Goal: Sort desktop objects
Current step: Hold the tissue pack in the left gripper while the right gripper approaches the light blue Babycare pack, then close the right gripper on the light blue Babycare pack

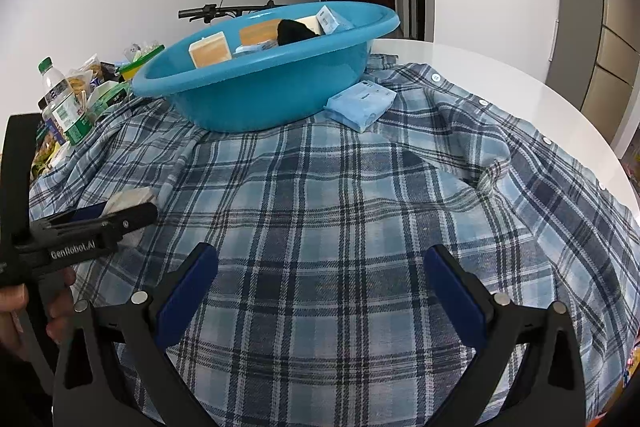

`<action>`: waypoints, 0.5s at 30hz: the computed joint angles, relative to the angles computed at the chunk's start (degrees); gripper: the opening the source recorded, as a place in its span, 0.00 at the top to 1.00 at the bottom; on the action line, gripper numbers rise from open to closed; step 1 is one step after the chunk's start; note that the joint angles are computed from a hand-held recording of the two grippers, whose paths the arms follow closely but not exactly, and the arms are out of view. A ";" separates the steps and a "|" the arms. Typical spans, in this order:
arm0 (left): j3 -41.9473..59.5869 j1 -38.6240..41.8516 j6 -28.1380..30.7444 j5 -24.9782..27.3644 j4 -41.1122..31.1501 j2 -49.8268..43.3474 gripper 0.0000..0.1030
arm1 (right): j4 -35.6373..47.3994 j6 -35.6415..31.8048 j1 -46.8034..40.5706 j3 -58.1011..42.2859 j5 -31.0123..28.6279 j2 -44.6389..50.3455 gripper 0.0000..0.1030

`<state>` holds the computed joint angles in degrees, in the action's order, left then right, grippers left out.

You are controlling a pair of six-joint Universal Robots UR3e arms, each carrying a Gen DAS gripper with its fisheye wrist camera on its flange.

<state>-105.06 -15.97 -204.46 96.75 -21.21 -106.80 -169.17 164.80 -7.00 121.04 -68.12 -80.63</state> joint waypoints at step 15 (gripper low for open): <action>1.14 -2.29 -0.76 4.20 1.93 2.32 0.27 | 13.25 -7.07 2.60 -23.41 -2.77 9.87 0.01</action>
<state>-103.93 -18.26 -205.23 100.95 -19.28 -104.48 -155.91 157.73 -4.40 97.63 -70.89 -70.75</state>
